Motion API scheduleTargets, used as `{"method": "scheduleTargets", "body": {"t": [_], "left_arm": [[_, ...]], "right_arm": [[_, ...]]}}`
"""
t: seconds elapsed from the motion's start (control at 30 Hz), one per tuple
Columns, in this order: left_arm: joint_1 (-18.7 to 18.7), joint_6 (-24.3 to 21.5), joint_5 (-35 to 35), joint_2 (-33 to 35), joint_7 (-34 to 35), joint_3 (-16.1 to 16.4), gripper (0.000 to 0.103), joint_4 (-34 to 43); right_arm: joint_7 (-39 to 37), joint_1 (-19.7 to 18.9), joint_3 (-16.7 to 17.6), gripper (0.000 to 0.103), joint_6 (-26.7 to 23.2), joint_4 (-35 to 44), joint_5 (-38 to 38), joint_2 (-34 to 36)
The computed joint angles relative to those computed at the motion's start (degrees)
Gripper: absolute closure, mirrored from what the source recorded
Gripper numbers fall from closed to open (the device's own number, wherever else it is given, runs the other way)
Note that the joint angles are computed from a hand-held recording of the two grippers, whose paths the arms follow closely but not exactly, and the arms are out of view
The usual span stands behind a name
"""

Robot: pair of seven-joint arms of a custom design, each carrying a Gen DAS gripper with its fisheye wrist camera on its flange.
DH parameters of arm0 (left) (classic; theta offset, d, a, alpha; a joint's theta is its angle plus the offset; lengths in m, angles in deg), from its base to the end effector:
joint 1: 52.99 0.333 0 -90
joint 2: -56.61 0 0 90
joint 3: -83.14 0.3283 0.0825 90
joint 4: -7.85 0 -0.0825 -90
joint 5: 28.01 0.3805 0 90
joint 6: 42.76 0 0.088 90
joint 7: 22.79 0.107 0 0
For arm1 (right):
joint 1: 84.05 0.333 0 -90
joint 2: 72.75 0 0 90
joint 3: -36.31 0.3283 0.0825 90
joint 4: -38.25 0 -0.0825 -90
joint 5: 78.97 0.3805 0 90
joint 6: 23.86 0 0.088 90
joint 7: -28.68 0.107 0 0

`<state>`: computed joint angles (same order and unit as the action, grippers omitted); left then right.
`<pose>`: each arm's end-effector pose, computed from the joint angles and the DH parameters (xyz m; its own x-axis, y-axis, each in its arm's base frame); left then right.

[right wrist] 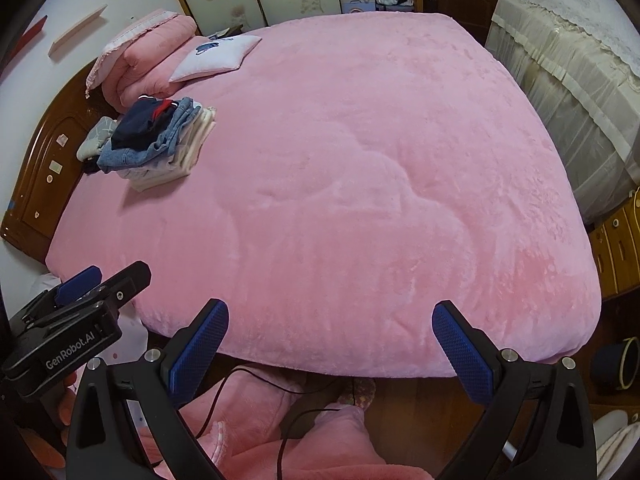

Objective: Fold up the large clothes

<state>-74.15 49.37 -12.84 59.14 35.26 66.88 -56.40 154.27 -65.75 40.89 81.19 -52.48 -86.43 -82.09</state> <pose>0.4469 -0.2999 0.8280 -0.0508 -0.9982 0.0331 -0.8743 0.0284 -0.4845 0.4773 0.1953 0.7467 -0.1852 -0.9757 -0.1169 -0.8877 0.2171 -0.4060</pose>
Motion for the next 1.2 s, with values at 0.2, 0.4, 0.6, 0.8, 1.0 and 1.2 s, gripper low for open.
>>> {"method": "scheduleTargets", "body": {"t": [0.2, 0.4, 0.6, 0.8, 1.0, 1.2], "left_arm": [[-0.1, -0.1, 0.7, 0.9, 0.9, 0.0, 0.008, 1.8], [-0.4, -0.3, 0.4, 2.1, 2.8, 0.0, 0.001, 3.3], [-1.0, -0.6, 0.9, 2.6, 2.6, -0.1, 0.001, 3.9], [-1.3, -1.1, 0.9, 3.3, 2.7, 0.0, 0.001, 4.7], [-1.4, -1.5, 0.6, 3.8, 3.1, 0.1, 0.001, 5.2], [-1.3, -1.5, 0.4, 4.0, 3.5, 0.2, 0.001, 5.2]], "right_arm": [[-1.0, 0.3, 0.4, 0.000, -0.4, 2.7, -1.8, 1.5], [-0.6, 0.4, 0.8, 0.000, -1.4, 4.7, -2.9, 2.5], [-0.8, 0.3, 0.6, 0.000, -1.3, 4.8, -2.7, 2.5], [-0.4, 0.3, 0.8, 0.000, -1.6, 4.9, -3.0, 2.5], [-0.5, 0.3, 0.7, 0.000, -1.8, 4.9, -3.0, 2.4], [-0.4, 0.2, 0.5, 0.000, -2.1, 4.3, -3.2, 1.8]]}}
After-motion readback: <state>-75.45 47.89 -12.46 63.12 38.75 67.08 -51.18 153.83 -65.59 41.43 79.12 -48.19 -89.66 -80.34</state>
